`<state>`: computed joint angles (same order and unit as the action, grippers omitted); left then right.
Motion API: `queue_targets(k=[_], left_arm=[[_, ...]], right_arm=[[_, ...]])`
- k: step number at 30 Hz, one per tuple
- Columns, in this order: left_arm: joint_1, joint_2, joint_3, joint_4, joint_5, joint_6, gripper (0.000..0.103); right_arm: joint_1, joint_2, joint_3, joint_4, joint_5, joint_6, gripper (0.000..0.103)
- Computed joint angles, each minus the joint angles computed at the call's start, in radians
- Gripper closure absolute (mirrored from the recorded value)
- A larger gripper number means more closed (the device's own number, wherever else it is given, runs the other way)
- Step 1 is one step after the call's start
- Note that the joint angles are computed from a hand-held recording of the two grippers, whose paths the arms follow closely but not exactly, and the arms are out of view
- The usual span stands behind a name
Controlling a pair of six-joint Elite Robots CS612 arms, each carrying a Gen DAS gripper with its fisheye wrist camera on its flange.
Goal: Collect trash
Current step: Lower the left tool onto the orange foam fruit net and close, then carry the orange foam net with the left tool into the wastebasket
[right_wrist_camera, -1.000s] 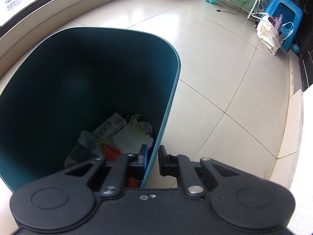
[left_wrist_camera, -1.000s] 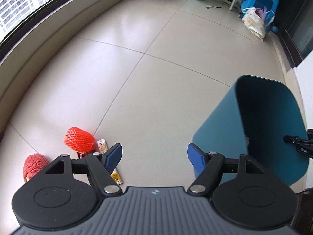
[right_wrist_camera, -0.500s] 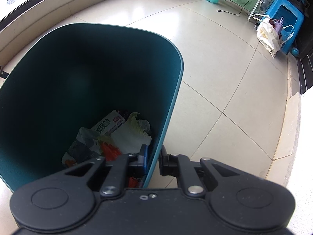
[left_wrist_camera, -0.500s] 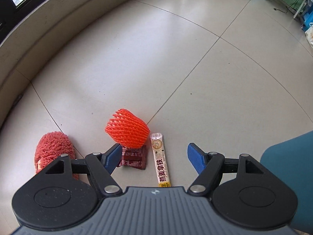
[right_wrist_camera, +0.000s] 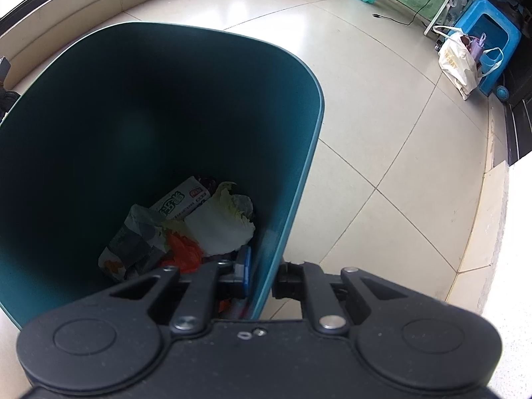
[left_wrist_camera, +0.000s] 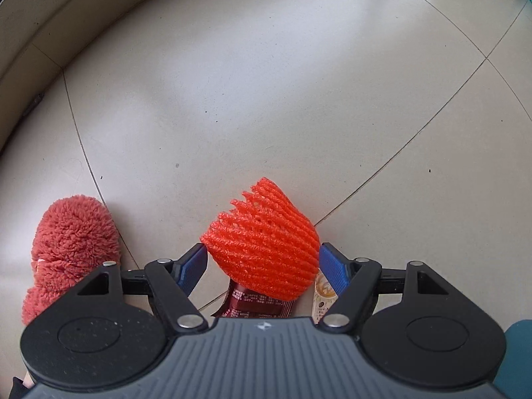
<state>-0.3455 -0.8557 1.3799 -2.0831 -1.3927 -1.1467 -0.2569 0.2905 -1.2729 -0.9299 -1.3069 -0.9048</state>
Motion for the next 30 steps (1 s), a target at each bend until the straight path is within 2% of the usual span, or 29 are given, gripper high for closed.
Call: queue_targets(k=[7,9,10,12,14,17,22,30], left_arm=[[0.002,0.042,-0.043,0.068,0.036,0.013,0.030],[-0.001,0.045,-0.048,0.077,0.054,0.025,0.033],[-0.002,0.045,-0.047,0.071,0.060,0.036,0.037],[-0.006,0.046,-0.053,0.081,0.073,0.055,0.059],[-0.012,0.049,-0.065,0.119,0.099,0.056,0.073],[-0.017,0.038,-0.054,0.098,0.113,0.070,0.087],[-0.036,0.016,-0.051,0.104,0.147,0.104,0.087],[-0.060,-0.030,-0.029,0.078,0.159,0.148,0.087]], right_arm=[[0.004,0.000,0.002,-0.002,-0.011,-0.002,0.092],[0.005,-0.001,0.004,-0.004,-0.014,-0.001,0.092],[0.006,0.000,0.004,-0.006,-0.016,-0.001,0.092],[0.007,0.002,0.002,-0.007,-0.019,0.001,0.092],[0.006,0.004,-0.001,-0.007,-0.019,0.002,0.092],[0.006,0.005,-0.005,-0.007,-0.017,0.002,0.092],[0.005,0.007,-0.006,-0.008,-0.014,0.005,0.092],[0.002,0.009,-0.009,-0.014,-0.007,0.013,0.093]])
